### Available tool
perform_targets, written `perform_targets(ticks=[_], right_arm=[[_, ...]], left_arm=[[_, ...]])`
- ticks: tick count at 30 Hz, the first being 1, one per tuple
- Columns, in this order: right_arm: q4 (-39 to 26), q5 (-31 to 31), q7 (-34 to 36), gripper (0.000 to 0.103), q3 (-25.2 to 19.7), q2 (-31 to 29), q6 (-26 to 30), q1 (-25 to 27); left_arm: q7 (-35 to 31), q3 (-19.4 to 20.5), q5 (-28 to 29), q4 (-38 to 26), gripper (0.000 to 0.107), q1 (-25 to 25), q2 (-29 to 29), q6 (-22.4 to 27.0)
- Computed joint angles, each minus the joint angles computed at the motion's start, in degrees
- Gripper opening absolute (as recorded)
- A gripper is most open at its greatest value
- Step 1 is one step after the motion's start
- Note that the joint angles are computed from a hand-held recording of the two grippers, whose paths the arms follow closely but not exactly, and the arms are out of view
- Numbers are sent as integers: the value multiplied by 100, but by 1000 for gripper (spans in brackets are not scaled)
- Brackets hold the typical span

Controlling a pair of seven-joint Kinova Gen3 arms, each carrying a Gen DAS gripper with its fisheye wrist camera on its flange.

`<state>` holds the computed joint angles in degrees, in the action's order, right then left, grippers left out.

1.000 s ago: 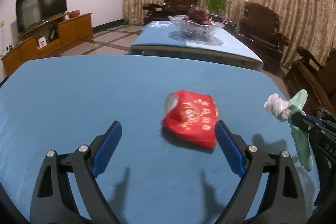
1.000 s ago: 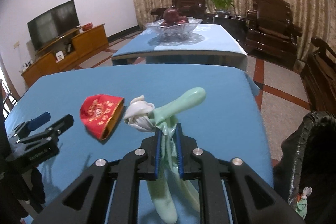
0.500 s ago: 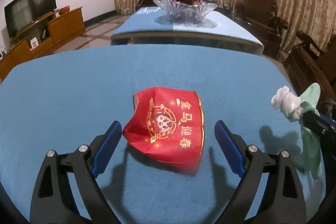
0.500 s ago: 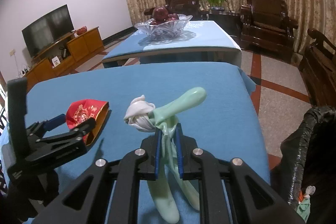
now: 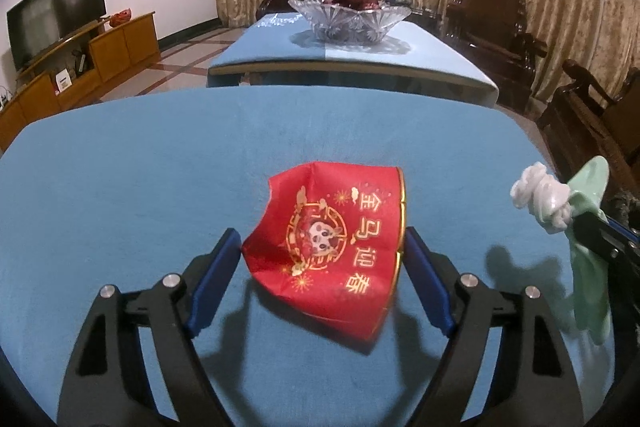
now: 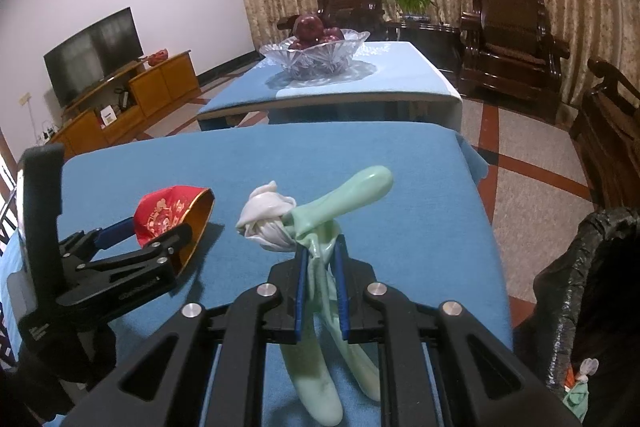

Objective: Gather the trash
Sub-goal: 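Carry the red packet and glove over the bin and open both tools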

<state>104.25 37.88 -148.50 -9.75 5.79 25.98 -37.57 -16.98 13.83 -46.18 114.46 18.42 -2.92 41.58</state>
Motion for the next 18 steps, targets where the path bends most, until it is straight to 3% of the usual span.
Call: perform_targets(ticks=[7, 18], right_arm=[[-70, 2, -16, 13, -124, -172, 207, -18], [-145, -120, 118, 13, -554, -620, 629, 109]], left_arm=[[-155, 213, 165, -52, 78, -65, -435, 291], [-258, 891, 456, -193, 78, -379, -1182, 1044]])
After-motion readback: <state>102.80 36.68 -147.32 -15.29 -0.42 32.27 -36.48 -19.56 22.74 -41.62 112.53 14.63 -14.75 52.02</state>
